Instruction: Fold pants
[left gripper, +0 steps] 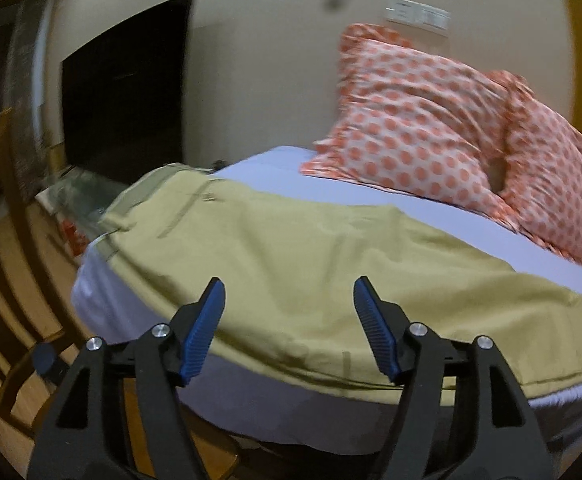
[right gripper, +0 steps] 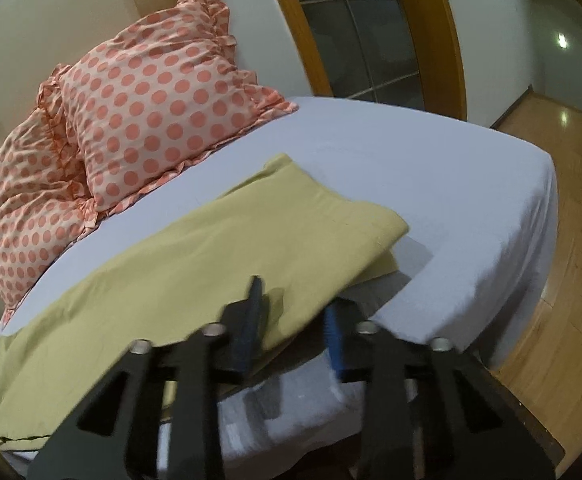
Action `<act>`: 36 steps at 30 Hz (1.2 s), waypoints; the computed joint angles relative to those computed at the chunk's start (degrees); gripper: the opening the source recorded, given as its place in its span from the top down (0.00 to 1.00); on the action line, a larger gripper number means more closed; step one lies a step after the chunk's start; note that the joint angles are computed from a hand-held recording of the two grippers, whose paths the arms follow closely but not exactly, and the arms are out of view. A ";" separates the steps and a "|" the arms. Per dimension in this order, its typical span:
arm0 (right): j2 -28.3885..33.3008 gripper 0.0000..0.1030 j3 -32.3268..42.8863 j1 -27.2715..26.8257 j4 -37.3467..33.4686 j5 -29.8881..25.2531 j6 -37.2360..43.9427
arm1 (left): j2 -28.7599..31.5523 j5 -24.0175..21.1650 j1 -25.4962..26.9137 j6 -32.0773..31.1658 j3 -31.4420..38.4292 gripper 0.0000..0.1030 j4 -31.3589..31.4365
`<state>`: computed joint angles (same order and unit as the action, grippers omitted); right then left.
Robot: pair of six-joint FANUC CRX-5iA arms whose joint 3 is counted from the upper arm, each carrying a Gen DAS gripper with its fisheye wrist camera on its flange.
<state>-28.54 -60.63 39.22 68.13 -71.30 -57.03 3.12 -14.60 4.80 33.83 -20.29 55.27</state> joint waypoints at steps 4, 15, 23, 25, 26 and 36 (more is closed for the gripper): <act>0.48 0.94 -0.89 -2.25 3.74 2.07 -0.65 | 0.92 -1.80 -0.78 -1.37 0.80 0.30 -0.89; 7.08 0.95 8.95 -15.30 32.76 22.36 5.22 | 0.96 -1.28 -0.82 -3.43 -0.26 0.25 2.70; 29.51 0.89 32.03 -13.56 27.53 53.94 32.37 | -1.41 -0.95 0.14 -12.49 -4.41 0.25 11.09; 33.28 0.51 35.60 -8.00 13.93 50.41 47.37 | -2.15 -0.74 0.24 -18.58 -6.15 0.25 16.26; 34.18 0.39 36.91 -5.82 9.69 47.64 52.36 | -2.37 -1.06 0.43 -21.52 -6.86 0.23 18.47; 37.33 0.21 41.84 -2.22 -2.30 43.10 63.08 | 2.58 -12.70 4.45 -22.49 -5.49 0.21 15.54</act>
